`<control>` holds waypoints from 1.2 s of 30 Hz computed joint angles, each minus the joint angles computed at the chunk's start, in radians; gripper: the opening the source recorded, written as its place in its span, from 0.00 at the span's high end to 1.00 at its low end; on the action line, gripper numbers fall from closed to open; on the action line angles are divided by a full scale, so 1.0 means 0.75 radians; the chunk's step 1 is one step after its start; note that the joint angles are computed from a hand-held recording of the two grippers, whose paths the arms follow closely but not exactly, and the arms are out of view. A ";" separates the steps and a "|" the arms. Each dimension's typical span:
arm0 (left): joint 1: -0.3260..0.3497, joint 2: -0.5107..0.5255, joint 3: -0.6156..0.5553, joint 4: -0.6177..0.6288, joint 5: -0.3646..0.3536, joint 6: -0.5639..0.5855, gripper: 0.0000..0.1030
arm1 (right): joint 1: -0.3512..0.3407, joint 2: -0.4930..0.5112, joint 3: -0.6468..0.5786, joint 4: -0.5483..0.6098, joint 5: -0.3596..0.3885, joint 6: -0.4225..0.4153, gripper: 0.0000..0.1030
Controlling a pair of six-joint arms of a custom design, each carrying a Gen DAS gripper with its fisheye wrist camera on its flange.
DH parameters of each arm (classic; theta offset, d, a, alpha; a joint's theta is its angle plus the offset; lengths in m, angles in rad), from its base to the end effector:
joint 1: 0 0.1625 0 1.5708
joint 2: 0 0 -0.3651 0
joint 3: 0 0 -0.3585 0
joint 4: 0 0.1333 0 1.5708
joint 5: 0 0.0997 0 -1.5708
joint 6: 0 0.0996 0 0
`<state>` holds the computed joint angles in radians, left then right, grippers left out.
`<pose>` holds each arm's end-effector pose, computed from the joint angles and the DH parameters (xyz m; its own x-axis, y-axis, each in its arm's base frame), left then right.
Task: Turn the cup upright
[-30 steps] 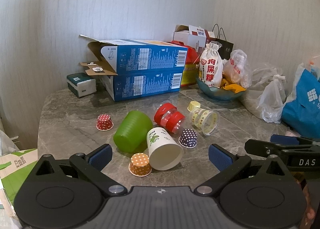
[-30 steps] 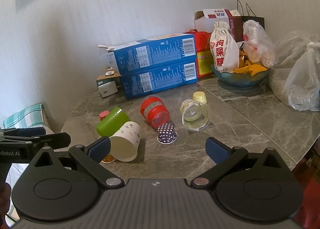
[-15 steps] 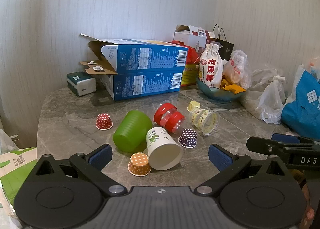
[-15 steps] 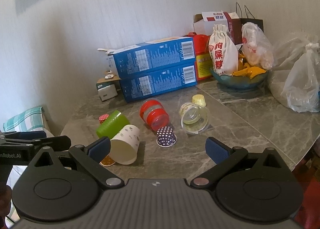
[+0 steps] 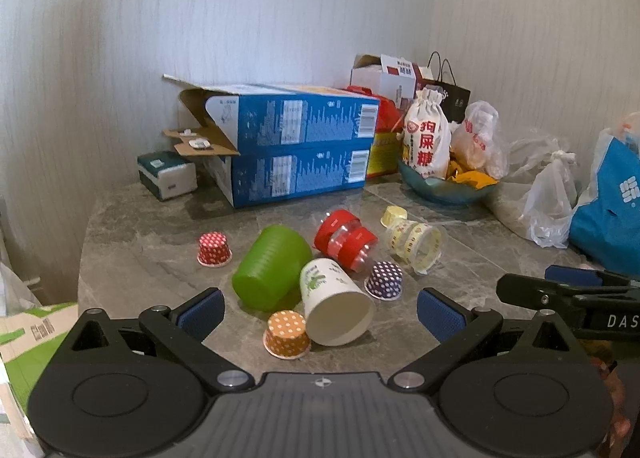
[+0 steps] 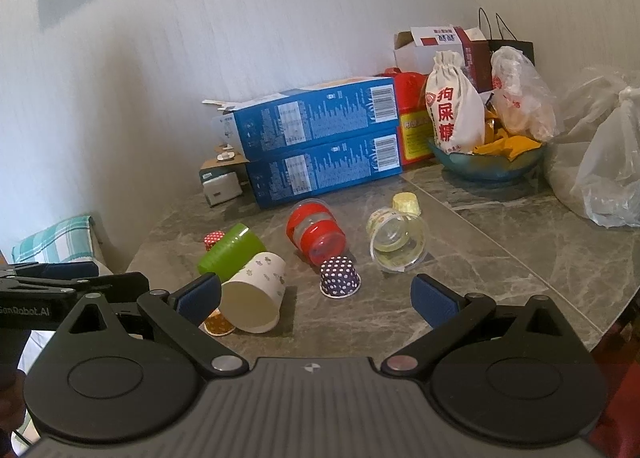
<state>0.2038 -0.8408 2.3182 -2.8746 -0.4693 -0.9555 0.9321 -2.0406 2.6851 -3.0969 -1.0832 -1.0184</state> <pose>-0.3148 -0.2919 0.0160 -0.7534 0.1109 -0.6481 0.6052 0.5022 -0.6177 -0.0061 -0.3101 0.2936 -0.8080 -0.3106 0.5006 -0.5884 0.4691 -0.6586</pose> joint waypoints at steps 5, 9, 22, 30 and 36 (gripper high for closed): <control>0.072 -0.036 0.004 0.053 0.022 0.061 0.00 | -0.026 0.046 -0.026 0.013 0.015 0.011 0.01; 0.206 -0.063 -0.057 0.073 -0.053 0.225 0.00 | -0.055 0.092 -0.058 0.031 0.018 0.030 0.01; 0.552 0.088 -0.487 0.208 -0.233 0.811 0.08 | -0.108 0.074 -0.120 0.218 -0.008 0.013 0.01; 0.656 0.135 -0.578 0.206 -0.353 0.917 0.12 | -0.143 0.088 -0.157 0.238 -0.006 0.018 0.01; 0.705 0.170 -0.655 0.258 -0.389 0.945 0.13 | -0.144 0.097 -0.173 0.258 -0.017 0.021 0.01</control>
<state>0.7324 -0.7130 1.8267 -2.6814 -0.7610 -0.2468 0.8240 -1.9678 2.5551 -2.9036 -1.0962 -1.0027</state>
